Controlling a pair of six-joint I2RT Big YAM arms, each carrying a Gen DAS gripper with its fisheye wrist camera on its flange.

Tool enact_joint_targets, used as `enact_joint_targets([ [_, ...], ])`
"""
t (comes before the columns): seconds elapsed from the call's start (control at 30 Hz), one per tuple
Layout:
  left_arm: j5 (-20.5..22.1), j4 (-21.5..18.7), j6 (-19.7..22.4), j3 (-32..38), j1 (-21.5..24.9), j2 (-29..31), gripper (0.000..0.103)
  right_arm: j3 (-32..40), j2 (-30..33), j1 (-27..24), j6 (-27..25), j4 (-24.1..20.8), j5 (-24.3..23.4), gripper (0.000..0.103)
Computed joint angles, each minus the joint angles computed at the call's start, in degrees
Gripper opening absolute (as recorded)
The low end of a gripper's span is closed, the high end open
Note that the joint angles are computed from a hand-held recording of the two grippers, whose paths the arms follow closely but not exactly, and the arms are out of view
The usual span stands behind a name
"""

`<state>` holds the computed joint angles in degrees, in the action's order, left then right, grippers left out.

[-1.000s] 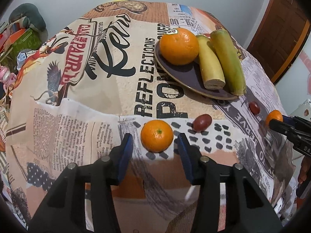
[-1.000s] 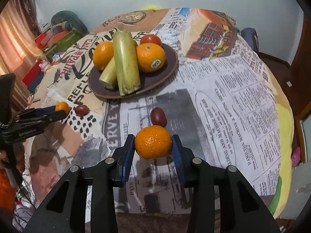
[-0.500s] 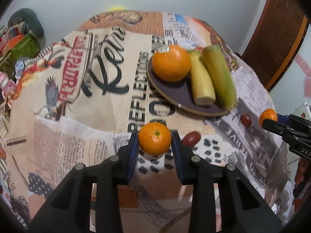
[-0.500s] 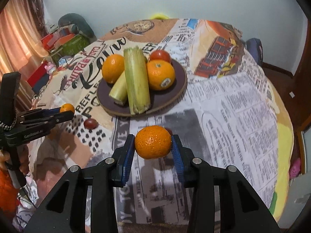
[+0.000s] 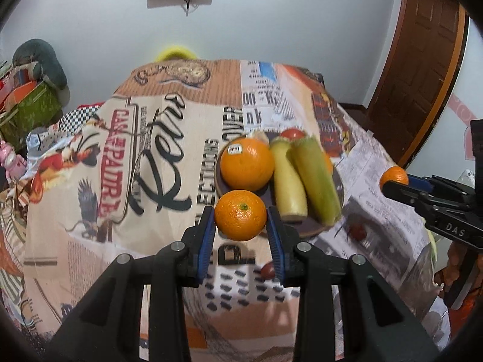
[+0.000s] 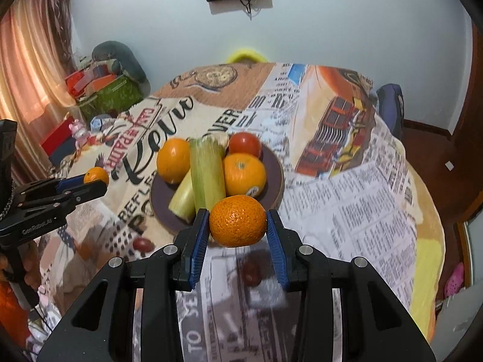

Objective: Organize fruits
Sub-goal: 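Place the left tool's mandarin on the plate while the right tool places its mandarin there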

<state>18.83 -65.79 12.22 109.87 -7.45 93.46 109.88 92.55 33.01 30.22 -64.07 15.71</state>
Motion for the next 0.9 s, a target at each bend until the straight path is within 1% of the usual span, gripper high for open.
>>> enact_joint_targets([
  [0.17, -0.1, 0.7, -0.4, 2.3, -0.7, 1.6, 0.034, 1.3, 1.1, -0.8, -0.5, 0.7, -0.2, 0.035],
  [0.33, -1.0, 1.6, -0.2, 2.9, -1.5, 2.8, 0.034, 1.7, 2.2, -1.5, -0.5, 1.2, -0.8, 0.035],
  [0.7, -1.0, -0.5, 0.0, 5.4, -2.5, 7.6, 0.034, 2.0, 5.1, -3.0, -1.0, 1.3, -4.8, 0.035],
  [0.9, -0.8, -1.4, 0.1, 6.3, -2.9, 9.3, 0.034, 0.9, 5.3, -3.6, -0.3, 2.2, -6.3, 0.035],
])
